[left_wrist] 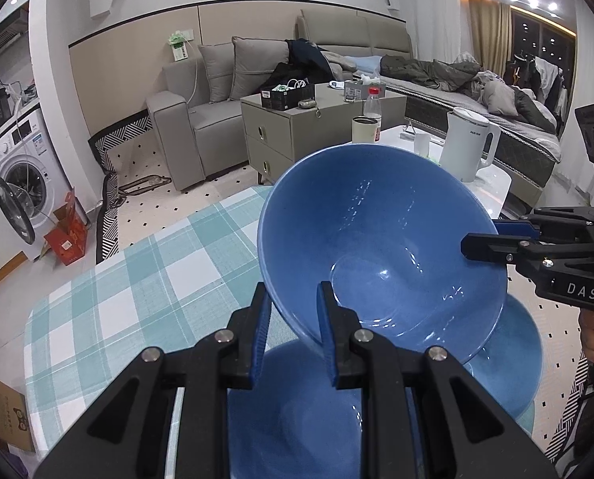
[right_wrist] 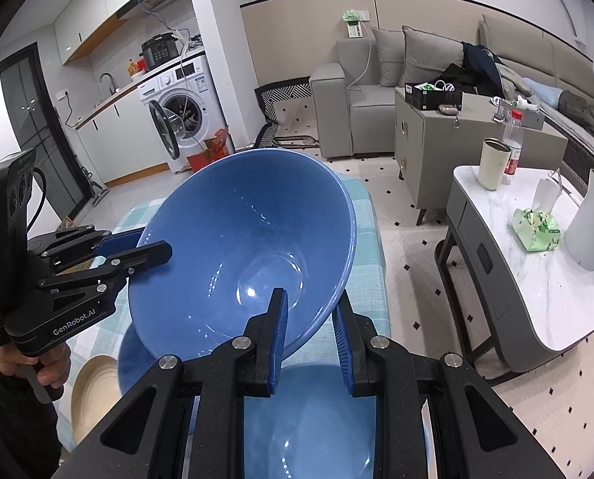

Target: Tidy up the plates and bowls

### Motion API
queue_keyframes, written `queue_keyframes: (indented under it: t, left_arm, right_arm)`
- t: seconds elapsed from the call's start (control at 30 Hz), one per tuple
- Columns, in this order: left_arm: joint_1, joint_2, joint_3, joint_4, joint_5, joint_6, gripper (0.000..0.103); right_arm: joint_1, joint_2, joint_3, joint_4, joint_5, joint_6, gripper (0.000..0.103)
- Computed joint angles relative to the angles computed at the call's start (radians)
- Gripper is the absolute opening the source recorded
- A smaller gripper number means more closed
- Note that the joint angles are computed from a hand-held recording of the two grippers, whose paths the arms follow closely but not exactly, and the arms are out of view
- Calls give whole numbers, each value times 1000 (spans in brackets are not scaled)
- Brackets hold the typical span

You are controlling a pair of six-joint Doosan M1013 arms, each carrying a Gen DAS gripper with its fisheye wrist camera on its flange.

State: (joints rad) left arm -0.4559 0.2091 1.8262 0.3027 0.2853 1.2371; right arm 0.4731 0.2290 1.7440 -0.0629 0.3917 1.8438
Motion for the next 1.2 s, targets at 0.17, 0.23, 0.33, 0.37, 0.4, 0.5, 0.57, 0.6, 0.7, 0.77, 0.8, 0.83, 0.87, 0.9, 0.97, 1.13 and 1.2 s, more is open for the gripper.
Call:
queue_keyframes:
  t: [0.17,0.23,0.33,0.37,0.4,0.5,0.57,0.6,0.7,0.77,0.8,0.83,0.87,0.9,0.97,1.13,1.2]
  left_arm:
    - [-4,-23,29,65,-8,-70,21]
    - [-5,-32,41,87,-9,-94,21]
    - [-9,-46,58,126,-11,-138,21]
    - [-9,-51,64,146,-11,-160,21]
    - [-11,-55,70,162,-11,-178,21]
    - [-12,-67,84,212,-11,-231,21]
    - [-12,-76,94,238,-13,-262,21]
    - [-12,-79,98,245,-12,-271,21]
    - [-14,-89,109,282,-7,-311,21]
    - [-13,-97,116,294,-7,-325,21]
    - [-12,-99,118,296,-6,-327,22]
    - [-11,-102,122,303,-7,-336,22]
    - [-11,-105,126,308,-7,-345,21]
    - [-11,-107,129,317,-5,-355,21]
    - [-12,-110,136,335,0,-375,21]
    - [-9,-117,152,349,1,-398,21]
    - [-8,-121,159,356,1,-410,21]
  right_arm:
    - [15,-16,19,-20,-18,22,23]
    - [23,-21,26,-32,-22,35,23]
    - [34,-26,33,-35,-27,38,23]
    - [37,-28,37,-37,-31,40,23]
    - [39,-30,39,-32,-34,36,23]
    - [46,-35,43,-30,-36,29,23]
    - [52,-36,45,-34,-38,29,23]
    - [56,-37,45,-36,-38,31,23]
    - [62,-41,49,-25,-47,20,23]
    - [63,-40,50,-10,-52,1,23]
    - [66,-41,51,-9,-54,1,23]
    - [66,-41,53,-2,-55,-8,23]
    - [68,-41,54,3,-57,-14,23]
    - [69,-41,54,11,-57,-20,23]
    - [74,-40,54,18,-54,-26,23]
    - [77,-34,48,49,-44,-68,23]
    - [79,-32,47,62,-42,-80,23]
